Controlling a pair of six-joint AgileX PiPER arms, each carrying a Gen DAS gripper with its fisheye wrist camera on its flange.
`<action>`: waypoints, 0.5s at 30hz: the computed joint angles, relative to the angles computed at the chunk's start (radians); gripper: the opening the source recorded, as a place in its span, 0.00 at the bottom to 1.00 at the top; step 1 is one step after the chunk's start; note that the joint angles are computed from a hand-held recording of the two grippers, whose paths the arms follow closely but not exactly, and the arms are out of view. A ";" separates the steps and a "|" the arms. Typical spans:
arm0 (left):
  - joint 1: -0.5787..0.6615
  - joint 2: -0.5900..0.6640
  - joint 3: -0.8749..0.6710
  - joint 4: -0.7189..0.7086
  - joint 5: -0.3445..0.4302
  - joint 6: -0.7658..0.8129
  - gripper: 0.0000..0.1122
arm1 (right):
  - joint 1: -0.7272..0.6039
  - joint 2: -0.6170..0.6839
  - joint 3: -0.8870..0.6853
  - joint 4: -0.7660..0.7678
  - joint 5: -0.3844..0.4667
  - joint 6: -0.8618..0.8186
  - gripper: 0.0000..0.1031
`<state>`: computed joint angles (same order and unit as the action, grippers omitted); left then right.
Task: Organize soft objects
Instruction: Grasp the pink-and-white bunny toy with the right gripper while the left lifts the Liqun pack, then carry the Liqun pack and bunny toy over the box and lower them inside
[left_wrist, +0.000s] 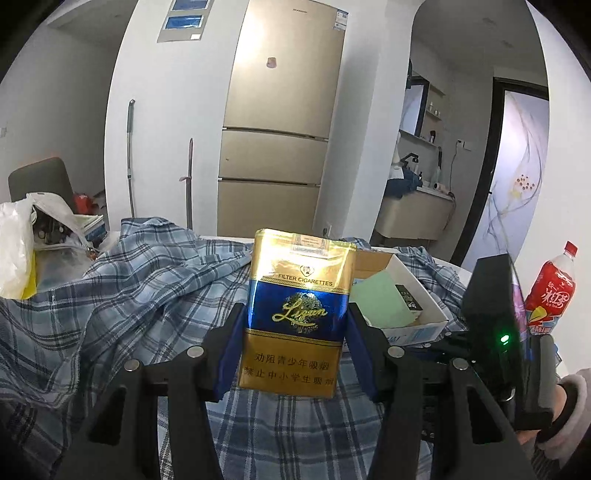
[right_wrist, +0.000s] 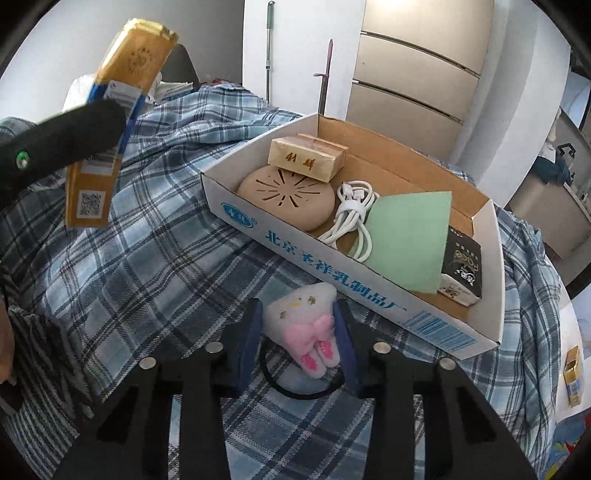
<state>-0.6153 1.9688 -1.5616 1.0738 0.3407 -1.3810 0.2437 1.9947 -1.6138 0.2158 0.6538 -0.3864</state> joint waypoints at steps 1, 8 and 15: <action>-0.002 -0.003 0.005 0.023 -0.001 -0.021 0.49 | -0.003 -0.003 0.004 0.012 -0.008 -0.005 0.35; -0.012 -0.029 0.054 0.229 -0.046 -0.196 0.49 | -0.033 -0.128 0.133 0.073 -0.081 -0.031 0.34; -0.032 -0.035 0.064 0.332 -0.031 -0.264 0.49 | -0.015 -0.300 0.397 0.049 -0.445 -0.030 0.35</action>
